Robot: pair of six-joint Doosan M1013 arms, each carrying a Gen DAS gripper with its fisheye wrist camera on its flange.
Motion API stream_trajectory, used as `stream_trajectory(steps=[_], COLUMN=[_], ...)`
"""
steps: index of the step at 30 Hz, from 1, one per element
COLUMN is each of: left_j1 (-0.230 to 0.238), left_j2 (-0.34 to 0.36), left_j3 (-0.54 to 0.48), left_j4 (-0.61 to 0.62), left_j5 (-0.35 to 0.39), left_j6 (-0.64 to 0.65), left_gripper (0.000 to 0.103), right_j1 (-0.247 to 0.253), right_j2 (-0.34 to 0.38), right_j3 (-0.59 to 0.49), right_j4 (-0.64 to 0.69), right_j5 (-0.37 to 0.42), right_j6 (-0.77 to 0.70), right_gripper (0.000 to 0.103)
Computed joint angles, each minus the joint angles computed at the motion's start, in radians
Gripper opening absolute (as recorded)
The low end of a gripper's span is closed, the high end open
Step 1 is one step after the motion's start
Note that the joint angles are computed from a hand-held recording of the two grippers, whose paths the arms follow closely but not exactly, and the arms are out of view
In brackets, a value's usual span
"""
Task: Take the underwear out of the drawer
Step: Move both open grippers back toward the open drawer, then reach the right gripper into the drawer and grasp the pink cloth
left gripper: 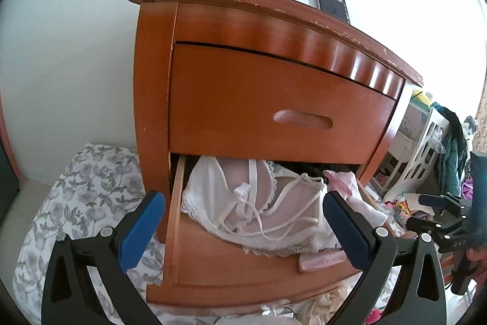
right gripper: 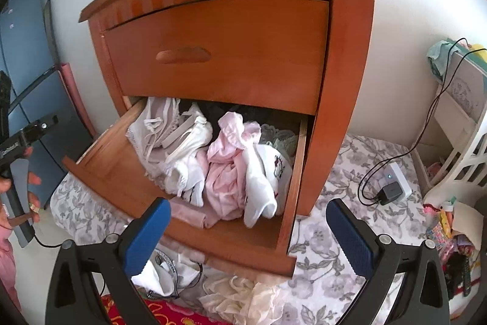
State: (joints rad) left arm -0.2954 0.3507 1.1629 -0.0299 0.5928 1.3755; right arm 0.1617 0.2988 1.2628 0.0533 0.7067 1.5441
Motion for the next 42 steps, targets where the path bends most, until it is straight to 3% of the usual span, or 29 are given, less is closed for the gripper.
stream_trajectory(steps=[9, 22, 27, 30, 38, 42], left_j1=[0.013, 0.030, 0.042, 0.041, 0.027, 0.016], left_j2=[0.044, 0.104, 0.155, 0.196, 0.253, 0.260], left_j3=[-0.060, -0.144, -0.236, -0.313, -0.397, -0.409], left_j4=[-0.096, -0.122, -0.133, -0.102, -0.108, -0.110], left_j5=[0.054, 0.105, 0.207, 0.320, 0.440, 0.455], left_j6=[0.079, 0.051, 0.045, 0.011, 0.022, 0.040], left_gripper=[0.103, 0.103, 0.103, 0.103, 0.103, 0.103], right_j1=[-0.008, -0.003, -0.009, -0.004, 0.008, 0.013], right_j2=[0.041, 0.103, 0.148, 0.175, 0.228, 0.239], right_j3=[-0.059, -0.145, -0.218, -0.258, -0.323, -0.341], right_j4=[0.079, 0.090, 0.165, 0.133, 0.050, 0.026], right_j5=[0.026, 0.043, 0.105, 0.142, 0.198, 0.206], right_j6=[-0.043, -0.053, -0.105, -0.084, -0.018, -0.024], right_gripper=[0.103, 0.103, 0.103, 0.103, 0.102, 0.089])
